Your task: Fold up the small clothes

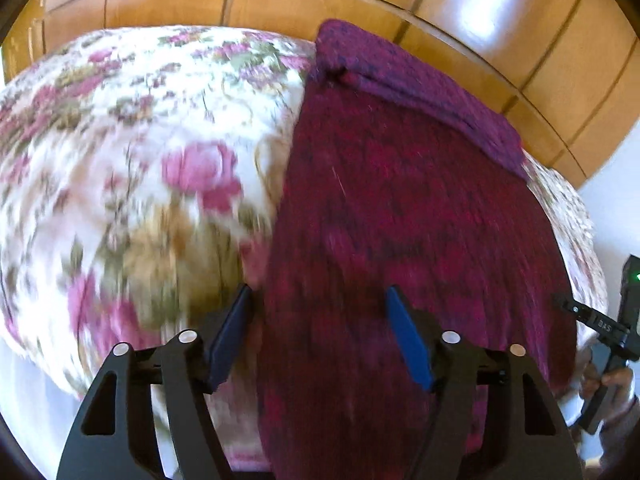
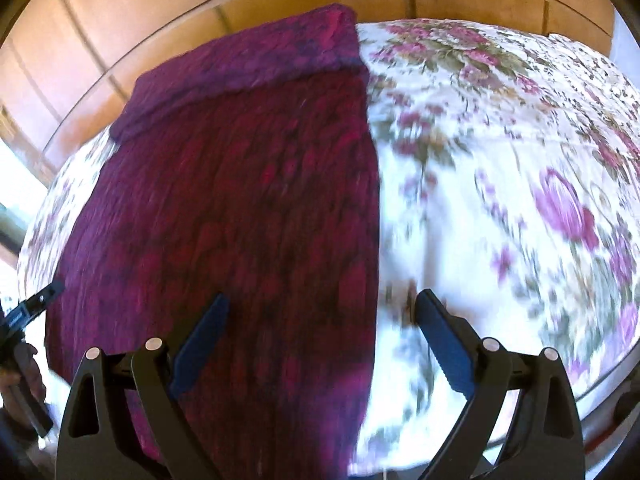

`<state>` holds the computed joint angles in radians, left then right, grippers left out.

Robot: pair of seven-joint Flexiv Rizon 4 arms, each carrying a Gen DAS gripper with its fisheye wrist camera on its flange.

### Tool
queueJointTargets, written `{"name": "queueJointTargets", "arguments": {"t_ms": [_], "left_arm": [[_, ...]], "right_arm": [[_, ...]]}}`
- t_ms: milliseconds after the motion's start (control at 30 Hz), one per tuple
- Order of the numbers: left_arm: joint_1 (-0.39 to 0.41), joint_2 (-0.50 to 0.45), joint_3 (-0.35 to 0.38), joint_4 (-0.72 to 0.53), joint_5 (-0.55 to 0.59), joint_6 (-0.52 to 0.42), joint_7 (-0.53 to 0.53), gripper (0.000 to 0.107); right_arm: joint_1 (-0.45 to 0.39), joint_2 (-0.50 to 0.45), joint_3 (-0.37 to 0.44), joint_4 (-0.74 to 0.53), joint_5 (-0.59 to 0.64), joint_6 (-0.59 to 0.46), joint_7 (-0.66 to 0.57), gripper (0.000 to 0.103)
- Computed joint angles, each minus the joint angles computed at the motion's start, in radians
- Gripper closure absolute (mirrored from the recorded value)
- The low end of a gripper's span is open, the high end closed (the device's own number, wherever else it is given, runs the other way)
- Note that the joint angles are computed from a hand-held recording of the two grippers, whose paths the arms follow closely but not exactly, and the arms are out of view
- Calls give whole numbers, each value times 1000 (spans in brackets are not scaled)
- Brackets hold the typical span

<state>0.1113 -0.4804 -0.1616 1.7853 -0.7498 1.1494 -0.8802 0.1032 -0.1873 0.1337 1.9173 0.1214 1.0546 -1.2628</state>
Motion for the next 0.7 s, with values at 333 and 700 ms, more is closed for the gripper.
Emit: {"name": "queueJointTargets", "arguments": {"t_ms": [333, 700], "left_arm": [[21, 93, 19, 89, -102, -176, 141, 87], [30, 71, 14, -49, -429, -361, 256, 90]], "right_arm": [[-39, 98, 14, -21, 344, -254, -248, 71], [-59, 71, -18, -163, 578, -225, -370, 85]]}}
